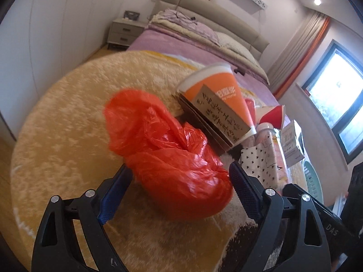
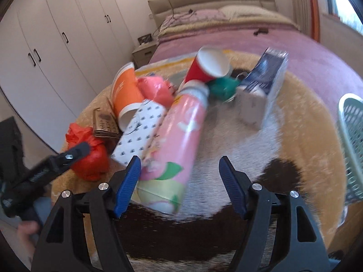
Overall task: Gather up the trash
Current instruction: 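Grasp the red plastic bag with left tool while right tool grasps pink bottle, then carry bag and pink bottle into the teal basket and open both tools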
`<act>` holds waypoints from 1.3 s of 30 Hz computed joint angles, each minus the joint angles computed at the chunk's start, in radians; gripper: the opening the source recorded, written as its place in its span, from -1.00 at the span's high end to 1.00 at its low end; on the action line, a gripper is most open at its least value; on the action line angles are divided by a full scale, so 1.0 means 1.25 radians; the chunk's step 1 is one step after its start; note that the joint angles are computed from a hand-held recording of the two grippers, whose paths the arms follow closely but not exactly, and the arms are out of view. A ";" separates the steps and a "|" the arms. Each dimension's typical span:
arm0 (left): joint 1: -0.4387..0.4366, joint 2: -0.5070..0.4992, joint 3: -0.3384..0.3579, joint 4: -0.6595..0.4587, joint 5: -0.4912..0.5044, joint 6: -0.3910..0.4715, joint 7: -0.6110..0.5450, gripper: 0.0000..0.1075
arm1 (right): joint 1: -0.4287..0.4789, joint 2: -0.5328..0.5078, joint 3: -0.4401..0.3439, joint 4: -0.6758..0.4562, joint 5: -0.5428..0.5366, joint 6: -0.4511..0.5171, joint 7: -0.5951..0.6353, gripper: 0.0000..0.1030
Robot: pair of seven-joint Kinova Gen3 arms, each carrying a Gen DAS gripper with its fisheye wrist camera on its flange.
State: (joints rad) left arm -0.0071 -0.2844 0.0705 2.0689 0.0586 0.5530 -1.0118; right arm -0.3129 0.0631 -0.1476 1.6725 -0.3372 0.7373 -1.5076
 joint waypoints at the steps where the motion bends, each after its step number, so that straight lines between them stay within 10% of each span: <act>1: 0.020 0.004 -0.024 0.005 0.024 -0.007 -0.026 -0.42 | -0.004 0.008 0.000 -0.011 0.008 0.013 -0.015 -0.30; 8: 0.050 -0.011 -0.049 0.015 0.063 -0.016 -0.116 0.03 | -0.015 0.097 -0.006 -0.105 0.029 0.087 -0.094 -0.29; 10: 0.049 -0.032 -0.047 0.025 0.065 -0.016 -0.130 0.10 | 0.005 0.090 -0.018 -0.095 0.002 0.077 -0.059 0.01; 24: 0.019 -0.145 0.078 -0.013 0.029 -0.032 -0.088 0.20 | 0.061 -0.100 0.053 0.064 -0.151 0.056 0.183 0.09; 39: 0.215 0.168 0.160 -0.241 -0.009 -0.127 -0.130 0.20 | 0.202 -0.181 0.279 0.103 -0.244 0.035 0.311 0.09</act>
